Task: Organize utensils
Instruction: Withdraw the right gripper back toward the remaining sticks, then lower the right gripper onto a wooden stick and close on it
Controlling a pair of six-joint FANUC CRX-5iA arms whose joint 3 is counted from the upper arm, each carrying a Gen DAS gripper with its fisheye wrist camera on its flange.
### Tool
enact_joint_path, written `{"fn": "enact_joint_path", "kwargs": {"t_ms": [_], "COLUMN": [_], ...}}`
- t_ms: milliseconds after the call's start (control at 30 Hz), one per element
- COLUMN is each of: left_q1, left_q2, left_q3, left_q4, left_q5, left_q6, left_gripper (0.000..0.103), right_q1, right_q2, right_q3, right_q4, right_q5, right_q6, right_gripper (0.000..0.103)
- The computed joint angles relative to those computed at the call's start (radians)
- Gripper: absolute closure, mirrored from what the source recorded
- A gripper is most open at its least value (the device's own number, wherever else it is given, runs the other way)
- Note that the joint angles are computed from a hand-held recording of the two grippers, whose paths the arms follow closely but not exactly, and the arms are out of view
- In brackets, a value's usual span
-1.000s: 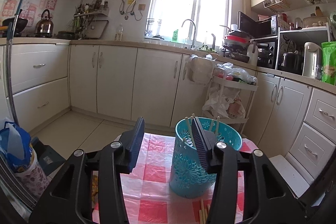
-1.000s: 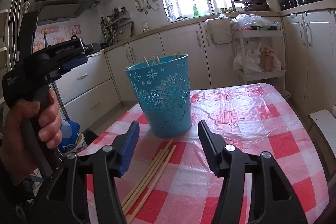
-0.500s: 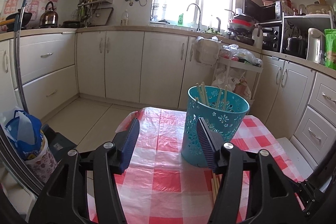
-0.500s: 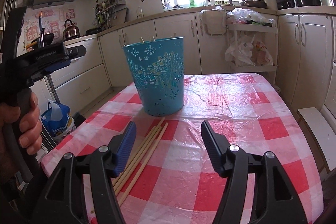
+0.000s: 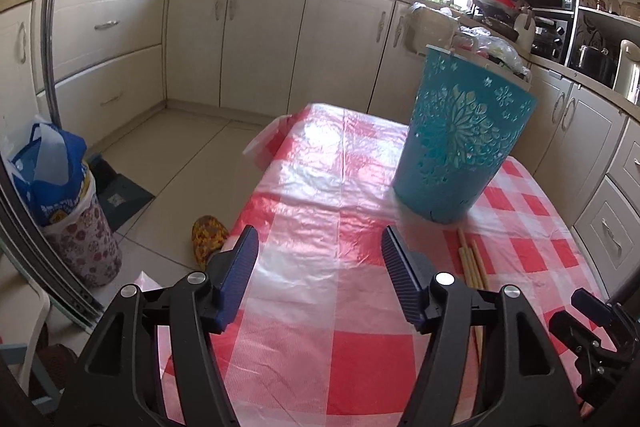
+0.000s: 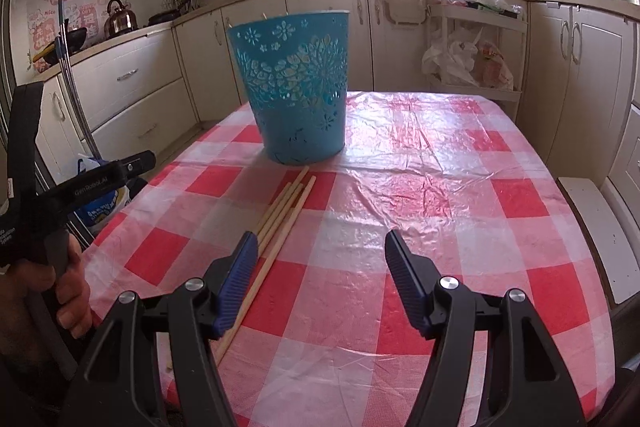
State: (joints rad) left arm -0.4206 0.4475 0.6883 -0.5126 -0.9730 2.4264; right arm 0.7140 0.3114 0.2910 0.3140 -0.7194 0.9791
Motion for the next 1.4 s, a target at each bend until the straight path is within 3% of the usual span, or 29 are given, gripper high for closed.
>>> {"fn": "enact_joint_path", "kwargs": {"t_ms": [100,200,433,667,933,1133,1400], "left_q1": [0.006,0.017,0.034,0.028,0.02,0.032,0.031], "left_q2": [-0.013,-0.002,0.017,0.035,0.045,0.038,0.035], "left_q3": [-0.025,-0.017,-0.001,0.028,0.048,0.029,0.022], "left_q4": [0.004,0.051,0.117,0.124,0.114,0.14,0.137], "left_q5": [0.029,0.032,0.026,0.006,-0.008,0.008,0.016], "left_q6": [0.018,-0.038,-0.095,-0.135,-0.14,-0.132,-0.122], "left_gripper": [0.039,0.039,0.038,0.038,0.038,0.038,0.038], "right_q1": [0.0,-0.002,0.0,-0.026,-0.026,-0.009,-0.04], "right_q2": [0.051,0.111,0.253,0.26,0.269,0.313,0.291], "right_q3": [0.092,0.195,0.439,0.474,0.491,0.548,0.517], "right_q4": [-0.056,-0.106,-0.175,-0.218,-0.222,-0.185,-0.189], "right_q5": [-0.103,-0.199,-0.389,-0.424,-0.421,-0.474,-0.476], "right_q6": [0.057,0.119,0.251,0.273,0.27,0.287,0.274], "right_gripper": [0.051,0.057,0.063,0.064,0.061,0.061,0.061]}}
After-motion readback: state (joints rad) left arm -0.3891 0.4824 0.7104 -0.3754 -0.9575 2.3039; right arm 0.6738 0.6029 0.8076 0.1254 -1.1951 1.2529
